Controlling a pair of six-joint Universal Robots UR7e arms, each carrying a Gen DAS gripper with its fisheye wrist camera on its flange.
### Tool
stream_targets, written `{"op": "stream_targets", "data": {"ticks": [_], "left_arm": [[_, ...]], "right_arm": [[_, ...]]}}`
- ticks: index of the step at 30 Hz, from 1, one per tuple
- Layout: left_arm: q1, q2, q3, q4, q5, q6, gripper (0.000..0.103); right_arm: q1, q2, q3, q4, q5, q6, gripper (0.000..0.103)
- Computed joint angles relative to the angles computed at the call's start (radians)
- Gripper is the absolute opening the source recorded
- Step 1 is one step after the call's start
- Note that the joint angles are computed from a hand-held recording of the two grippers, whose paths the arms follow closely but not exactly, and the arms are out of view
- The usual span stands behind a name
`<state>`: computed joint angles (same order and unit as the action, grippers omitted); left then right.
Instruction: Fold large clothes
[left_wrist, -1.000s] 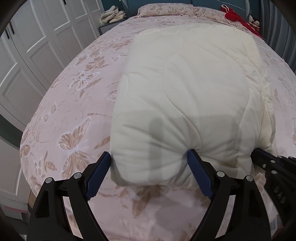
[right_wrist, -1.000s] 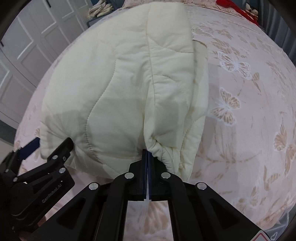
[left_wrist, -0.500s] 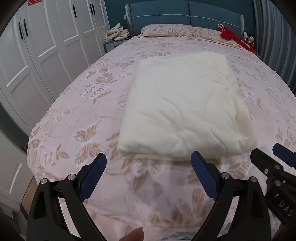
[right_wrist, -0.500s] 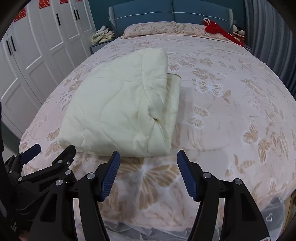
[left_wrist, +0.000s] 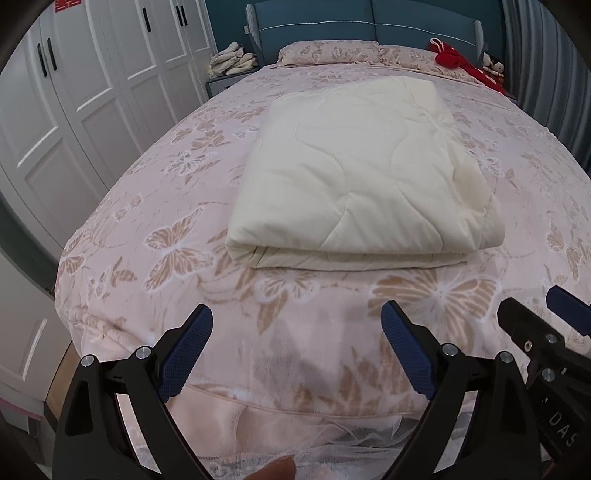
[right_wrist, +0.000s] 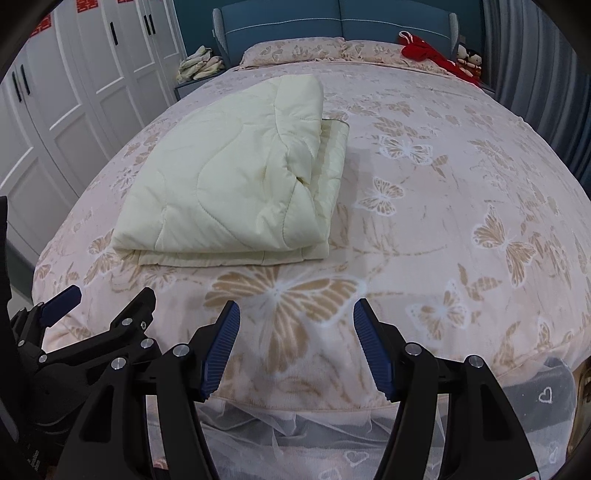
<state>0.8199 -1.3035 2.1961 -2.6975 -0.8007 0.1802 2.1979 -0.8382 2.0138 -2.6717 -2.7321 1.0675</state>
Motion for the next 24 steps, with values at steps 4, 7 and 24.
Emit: {"op": "stream_targets", "data": {"ticks": [4, 7, 24], "left_arm": [[-0.001, -0.011, 0.013, -0.004, 0.010, -0.007, 0.090], [-0.001, -0.018, 0.020, -0.002, 0.013, -0.012, 0.090], [-0.010, -0.038, 0.039, -0.006, 0.025, -0.014, 0.090]], "right_arm": [[0.007, 0.007, -0.002, 0.021, 0.000, 0.022, 0.063], [0.010, 0.007, -0.004, 0.036, -0.004, 0.033, 0.063], [0.024, 0.007, -0.010, 0.088, -0.017, 0.078, 0.063]]}}
